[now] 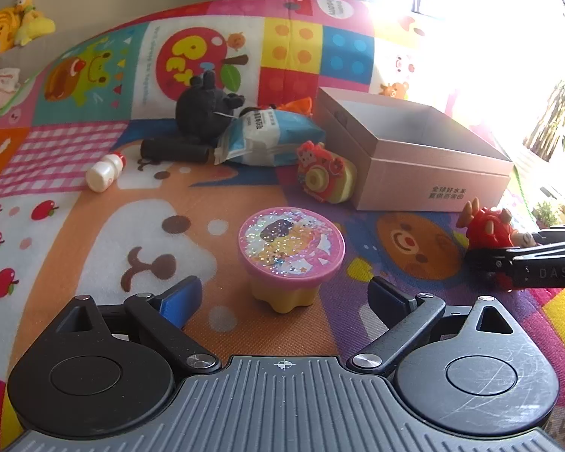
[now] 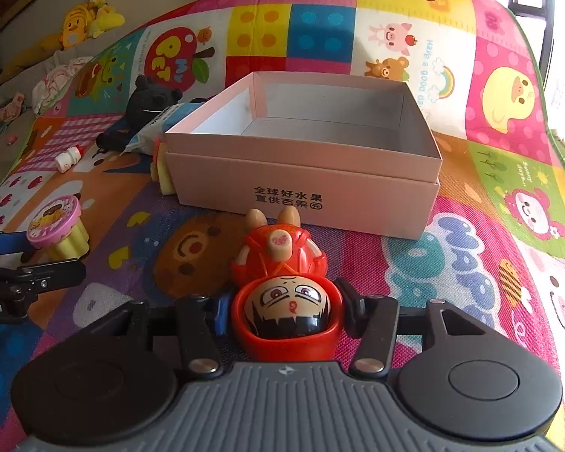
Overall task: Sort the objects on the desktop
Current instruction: 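Carry the pink jar into the pink box and open the left tool while the right tool carries the doll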
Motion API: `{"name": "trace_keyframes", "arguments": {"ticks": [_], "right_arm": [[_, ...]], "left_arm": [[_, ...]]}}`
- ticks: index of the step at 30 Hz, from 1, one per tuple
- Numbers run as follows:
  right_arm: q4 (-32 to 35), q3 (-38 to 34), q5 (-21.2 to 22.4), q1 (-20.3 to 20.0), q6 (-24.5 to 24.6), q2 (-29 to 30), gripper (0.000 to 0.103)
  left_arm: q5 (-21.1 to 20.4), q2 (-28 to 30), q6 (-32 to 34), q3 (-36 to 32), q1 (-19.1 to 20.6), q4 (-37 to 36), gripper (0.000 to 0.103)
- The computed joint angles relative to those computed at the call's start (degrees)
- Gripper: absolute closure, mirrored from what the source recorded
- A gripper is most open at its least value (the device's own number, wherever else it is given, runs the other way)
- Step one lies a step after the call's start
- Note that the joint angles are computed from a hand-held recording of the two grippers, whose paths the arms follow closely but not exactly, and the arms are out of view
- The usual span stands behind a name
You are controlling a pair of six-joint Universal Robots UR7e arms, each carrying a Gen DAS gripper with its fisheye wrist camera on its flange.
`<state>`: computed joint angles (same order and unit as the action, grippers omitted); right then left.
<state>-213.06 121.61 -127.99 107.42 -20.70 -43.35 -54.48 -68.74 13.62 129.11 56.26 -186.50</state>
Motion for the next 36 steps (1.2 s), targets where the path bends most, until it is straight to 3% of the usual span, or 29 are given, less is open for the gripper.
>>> {"name": "trace_keyframes", "arguments": {"ticks": [4, 8, 15, 18, 19, 27, 33, 36], "right_arm": [[1.46, 2.12, 0.37, 1.78, 0.01, -0.56, 0.05], [-1.51, 2.09, -1.95, 3.33, -4.18, 1.47, 0.05], [-3.85, 0.88, -3.39, 3.78, -7.35, 2.93, 0.046], [-3.79, 0.88, -3.29, 3.73, -7.68, 2.84, 0.046], [-3.65, 0.88, -3.24, 3.72, -7.62, 2.8, 0.046], [1.17, 2.45, 0.31, 2.84, -1.69, -0.32, 0.05], [8.19, 6.52, 7.25, 2.27, 3.17, -8.83, 0.05], [6.22, 7.91, 7.66, 3.17, 2.28, -11.79, 0.05]], "left_arm": [[0.45, 0.47, 1.52, 0.18, -0.32, -2.2, 0.005], [2.27, 2.14, 3.58, -0.63, -0.96, -4.89, 0.006], [4.49, 4.72, 7.77, -2.09, -1.4, -6.28, 0.023], [3.97, 4.29, 7.31, -2.18, -1.16, -5.08, 0.039], [3.91, 4.16, 7.39, -2.12, -1.18, -4.89, 0.042], [2.56, 1.07, 5.9, 0.56, -2.67, -1.0, 0.042], [0.11, -1.76, 5.41, 2.33, -5.28, 1.61, 0.042], [-2.12, -1.88, 5.86, 1.51, -6.43, 2.22, 0.042]]}}
